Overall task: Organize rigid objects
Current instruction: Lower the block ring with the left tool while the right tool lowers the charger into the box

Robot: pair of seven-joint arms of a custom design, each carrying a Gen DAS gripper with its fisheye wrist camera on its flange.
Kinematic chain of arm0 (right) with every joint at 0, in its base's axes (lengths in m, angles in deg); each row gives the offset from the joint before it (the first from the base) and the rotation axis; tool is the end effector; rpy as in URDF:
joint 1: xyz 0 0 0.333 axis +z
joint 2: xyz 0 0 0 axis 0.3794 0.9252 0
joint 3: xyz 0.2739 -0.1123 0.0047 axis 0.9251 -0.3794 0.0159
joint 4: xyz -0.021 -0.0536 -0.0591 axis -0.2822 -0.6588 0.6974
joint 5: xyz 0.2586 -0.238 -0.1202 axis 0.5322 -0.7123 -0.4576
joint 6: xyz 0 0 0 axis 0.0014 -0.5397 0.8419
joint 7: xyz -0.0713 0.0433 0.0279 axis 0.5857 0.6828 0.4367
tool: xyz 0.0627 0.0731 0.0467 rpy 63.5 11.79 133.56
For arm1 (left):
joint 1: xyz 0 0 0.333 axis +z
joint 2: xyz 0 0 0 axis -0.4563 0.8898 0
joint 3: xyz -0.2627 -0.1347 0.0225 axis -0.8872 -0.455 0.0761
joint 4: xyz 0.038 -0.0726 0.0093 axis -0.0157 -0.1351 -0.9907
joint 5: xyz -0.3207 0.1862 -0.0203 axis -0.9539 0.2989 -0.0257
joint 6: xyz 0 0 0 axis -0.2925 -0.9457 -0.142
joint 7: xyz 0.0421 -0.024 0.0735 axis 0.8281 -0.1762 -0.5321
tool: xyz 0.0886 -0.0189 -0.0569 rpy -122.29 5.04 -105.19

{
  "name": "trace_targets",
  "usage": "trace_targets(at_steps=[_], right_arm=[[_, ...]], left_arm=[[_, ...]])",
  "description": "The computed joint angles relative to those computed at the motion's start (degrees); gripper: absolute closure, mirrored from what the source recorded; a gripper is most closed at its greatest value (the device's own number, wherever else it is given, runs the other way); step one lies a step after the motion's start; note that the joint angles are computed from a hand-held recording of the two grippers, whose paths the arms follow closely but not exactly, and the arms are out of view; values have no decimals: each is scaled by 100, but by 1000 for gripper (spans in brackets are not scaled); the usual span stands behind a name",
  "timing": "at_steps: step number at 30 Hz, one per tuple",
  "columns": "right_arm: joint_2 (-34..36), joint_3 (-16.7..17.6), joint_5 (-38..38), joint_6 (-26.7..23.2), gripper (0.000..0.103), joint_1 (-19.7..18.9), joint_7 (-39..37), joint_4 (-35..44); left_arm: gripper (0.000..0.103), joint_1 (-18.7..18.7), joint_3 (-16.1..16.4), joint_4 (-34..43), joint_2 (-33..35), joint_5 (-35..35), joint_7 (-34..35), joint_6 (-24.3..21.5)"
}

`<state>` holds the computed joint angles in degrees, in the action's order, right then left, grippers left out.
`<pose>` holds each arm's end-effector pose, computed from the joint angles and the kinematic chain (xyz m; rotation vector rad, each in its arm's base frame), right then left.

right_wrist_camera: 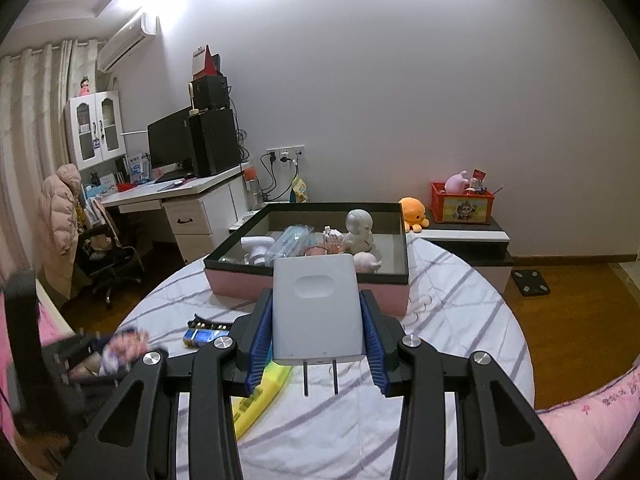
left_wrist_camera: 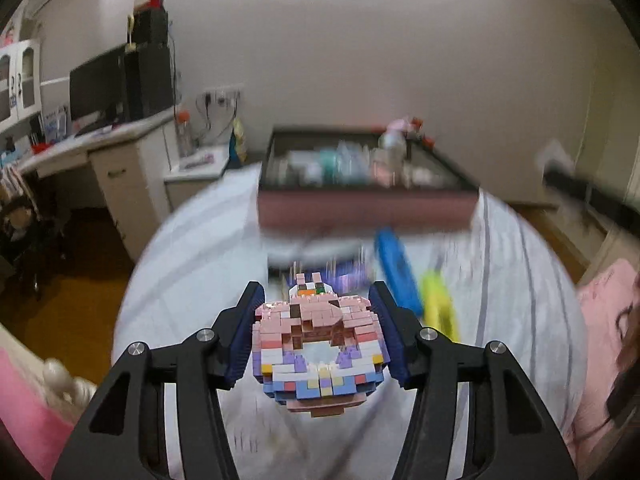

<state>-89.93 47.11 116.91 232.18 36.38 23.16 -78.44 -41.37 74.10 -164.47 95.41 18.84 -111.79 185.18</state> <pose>0.5362 0.1062 0.4628 -1.7820 1.0346 -0.5600 0.5113 -0.2493 0.3597 -1.7862 1.4033 -0.8132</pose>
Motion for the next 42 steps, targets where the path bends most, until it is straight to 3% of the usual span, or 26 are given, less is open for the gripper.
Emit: trace_targets(at_steps=[7,13,15,19,20,22,23,30,32,33,34,35,36,40,42], right_arm=[[870,118,-654,165,61,2,533,1085],[1993,252,-2320,362,61,-44,1991,2311],[2423,93,-3208,348,61,78,2846,2747],[3356,-431,-4726,53,61,396,4401,3800],[3524,-504,-4964,2,61,428,4647,3998],[3933,-733,-5512,-305,61,512,5294,4531],[4018,-683,-5608,-376,61,454,5378,4636],[4553,-475,-6414,-696,61,280,6022,5338],[4549,-290,-6492,-572,60,179,6018,5294],[4532,-237,-6553,-493,56,156,6066,5256],[4433,-133,-6554,-322,43,101,6043,5087],[4316,-57,-6581,-171,26,68,6048,4901],[4158,34,-6597,3,21,18,6016,4665],[3397,884,-6317,572,21,-565,5425,3637],[2952,1516,-5852,977,21,-1017,4855,3022]], left_arm=[[48,133,223,1395,575,-132,894,158],[47,297,459,3026,1819,-1464,2652,743],[47,425,385,3575,2307,-2151,3431,863],[47,569,203,4695,3223,-3269,4745,610],[47,504,310,4965,3438,-3633,5144,605],[47,574,199,5196,3640,-3791,5334,471],[47,607,158,5410,3808,-4019,5569,401],[46,328,640,5664,4052,-4590,5797,375],[32,174,866,5567,3985,-4633,5719,408],[26,119,968,5528,3962,-4668,5683,468],[16,49,1087,5403,3880,-4684,5587,546],[15,-31,1220,5225,3761,-4685,5457,649],[14,-123,1370,4992,3603,-4656,5297,806],[4,-723,2108,3972,2838,-3938,4174,1192],[1,-1026,2391,3441,2404,-3261,3395,1309]])
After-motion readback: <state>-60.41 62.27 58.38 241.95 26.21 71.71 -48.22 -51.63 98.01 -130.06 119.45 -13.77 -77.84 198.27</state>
